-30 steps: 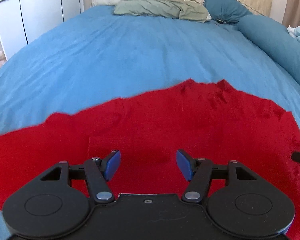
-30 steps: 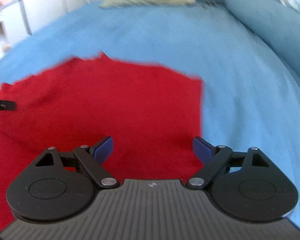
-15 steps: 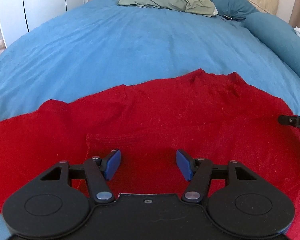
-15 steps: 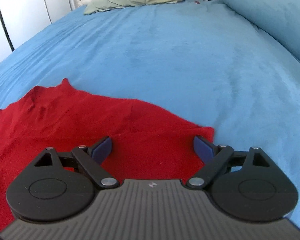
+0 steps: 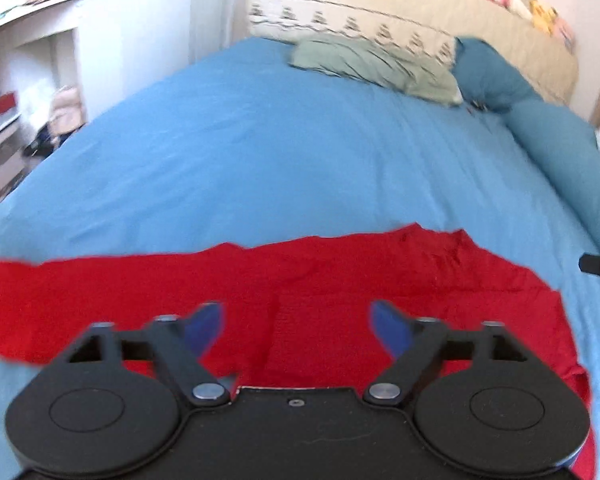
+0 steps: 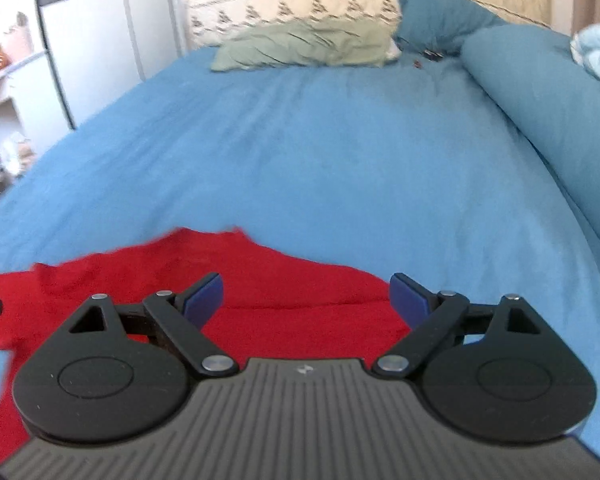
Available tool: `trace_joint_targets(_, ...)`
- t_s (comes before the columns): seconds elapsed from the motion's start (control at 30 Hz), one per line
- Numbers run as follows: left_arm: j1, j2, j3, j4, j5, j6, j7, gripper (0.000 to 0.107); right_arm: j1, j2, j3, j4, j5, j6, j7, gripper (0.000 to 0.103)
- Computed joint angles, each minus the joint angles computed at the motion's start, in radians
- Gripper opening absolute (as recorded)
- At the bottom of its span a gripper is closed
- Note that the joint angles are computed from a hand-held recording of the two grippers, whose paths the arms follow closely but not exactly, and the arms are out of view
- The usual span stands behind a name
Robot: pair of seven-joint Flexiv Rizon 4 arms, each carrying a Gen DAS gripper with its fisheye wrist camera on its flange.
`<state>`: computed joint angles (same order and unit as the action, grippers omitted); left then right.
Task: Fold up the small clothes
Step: 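Move the left gripper to the other sleeve cuff and grasp it, then fold the held sleeve across the sweater body and open the left gripper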
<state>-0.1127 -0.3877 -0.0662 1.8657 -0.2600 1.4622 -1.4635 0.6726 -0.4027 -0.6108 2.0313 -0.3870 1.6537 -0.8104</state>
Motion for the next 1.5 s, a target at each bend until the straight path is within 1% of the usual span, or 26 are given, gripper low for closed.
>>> trace_joint_targets(0.07, 0.077, 0.060, -0.060, 0.079, -0.064, 0.028, 0.052, 0.099, 0.109, 0.044, -0.076, 0.025, -0.030, -0.038, 0.034, 0.103)
trace_joint_targets(0.1, 0.104, 0.086, -0.069, 0.108, -0.087, 0.027, 0.077, 0.099, 0.176, 0.059, -0.130, 0.039, -0.062, -0.056, 0.066, 0.103)
trace_joint_targets(0.17, 0.117, 0.123, -0.032, 0.138, -0.096, 0.011, 0.094, 0.099, 0.302, 0.083, -0.227, 0.062, -0.130, -0.095, 0.133, 0.103)
trace_joint_targets(0.2, 0.142, 0.141, -0.031, 0.159, -0.122, 0.012, 0.118, 0.099, 0.345, 0.087, -0.250, 0.065, -0.152, -0.113, 0.172, 0.103)
trace_joint_targets(0.3, 0.203, 0.171, -0.032, 0.204, -0.221, 0.021, 0.190, 0.099, 0.386, 0.093, -0.200, 0.038, -0.156, -0.190, 0.265, 0.103)
trace_joint_targets(0.33, 0.225, 0.174, -0.037, 0.217, -0.264, 0.027, 0.218, 0.099, 0.391, 0.085, -0.176, 0.026, -0.153, -0.199, 0.296, 0.103)
trace_joint_targets(0.4, 0.286, 0.173, -0.078, 0.237, -0.397, 0.020, 0.316, 0.096, 0.420, 0.071, -0.167, 0.023, -0.172, -0.177, 0.369, 0.103)
trace_joint_targets(0.47, 0.306, 0.158, -0.069, 0.239, -0.472, 0.000, 0.365, 0.087, 0.440, 0.052, -0.152, 0.010, -0.189, -0.177, 0.427, 0.103)
trace_joint_targets(0.53, 0.327, 0.134, -0.064, 0.237, -0.543, -0.010, 0.411, 0.080, 0.443, 0.030, -0.113, -0.019, -0.198, -0.209, 0.464, 0.103)
trace_joint_targets(0.57, 0.341, 0.118, -0.068, 0.237, -0.589, -0.011, 0.437, 0.073, 0.440, 0.019, -0.093, -0.034, -0.203, -0.226, 0.480, 0.103)
trace_joint_targets(0.6, 0.348, 0.099, -0.063, 0.227, -0.612, -0.020, 0.446, 0.069, 0.438, 0.007, -0.077, -0.047, -0.209, -0.236, 0.496, 0.103)
trace_joint_targets(0.63, 0.351, 0.081, -0.050, 0.216, -0.617, -0.037, 0.442, 0.062, 0.430, -0.009, -0.059, -0.063, -0.213, -0.244, 0.510, 0.103)
trace_joint_targets(0.7, 0.357, 0.047, -0.026, 0.194, -0.616, -0.060, 0.423, 0.057, 0.420, -0.026, -0.024, -0.089, -0.227, -0.268, 0.532, 0.103)
trace_joint_targets(0.77, 0.363, 0.023, -0.007, 0.172, -0.602, -0.084, 0.393, 0.049, 0.413, -0.031, -0.005, -0.095, -0.254, -0.279, 0.552, 0.103)
trace_joint_targets(0.8, 0.371, 0.008, -0.010, 0.162, -0.608, -0.089, 0.386, 0.047, 0.405, -0.036, 0.011, -0.107, -0.263, -0.294, 0.557, 0.103)
trace_joint_targets(0.87, 0.398, -0.007, -0.056, 0.157, -0.669, -0.059, 0.425, 0.047, 0.392, -0.041, 0.023, -0.111, -0.294, -0.294, 0.580, 0.103)
trace_joint_targets(0.9, 0.401, -0.017, -0.063, 0.147, -0.678, -0.048, 0.436, 0.046, 0.389, -0.044, 0.024, -0.112, -0.312, -0.294, 0.601, 0.103)
trace_joint_targets(1.0, 0.383, -0.051, -0.038, 0.104, -0.617, -0.032, 0.415, 0.045, 0.357, -0.041, 0.044, -0.100, -0.348, -0.285, 0.638, 0.103)
trace_joint_targets(1.03, 0.381, -0.061, -0.034, 0.093, -0.594, -0.021, 0.406, 0.040, 0.344, -0.042, 0.052, -0.097, -0.359, -0.286, 0.648, 0.103)
trace_joint_targets(1.07, 0.376, -0.072, -0.026, 0.082, -0.570, -0.010, 0.386, 0.029, 0.334, -0.041, 0.056, -0.092, -0.374, -0.285, 0.662, 0.103)
trace_joint_targets(1.1, 0.362, -0.086, -0.001, 0.065, -0.533, -0.006, 0.343, 0.020, 0.327, -0.041, 0.057, -0.087, -0.393, -0.284, 0.680, 0.103)
trace_joint_targets(1.13, 0.349, -0.098, 0.021, 0.049, -0.502, -0.009, 0.298, 0.008, 0.317, -0.042, 0.062, -0.084, -0.407, -0.285, 0.693, 0.103)
trace_joint_targets(1.23, 0.338, -0.111, 0.037, 0.026, -0.444, 0.008, 0.220, 0.006, 0.287, -0.036, 0.064, -0.065, -0.467, -0.282, 0.742, 0.103)
trace_joint_targets(1.3, 0.321, -0.101, 0.042, 0.023, -0.387, 0.045, 0.205, 0.005, 0.267, -0.028, 0.063, -0.053, -0.515, -0.281, 0.771, 0.103)
trace_joint_targets(1.4, 0.340, -0.066, -0.032, 0.028, -0.340, 0.100, 0.230, 0.005, 0.223, -0.008, 0.078, -0.034, -0.565, -0.280, 0.797, 0.103)
trace_joint_targets(1.5, 0.336, -0.035, -0.097, 0.012, -0.290, 0.128, 0.243, 0.005, 0.170, 0.025, 0.099, -0.009, -0.598, -0.274, 0.814, 0.103)
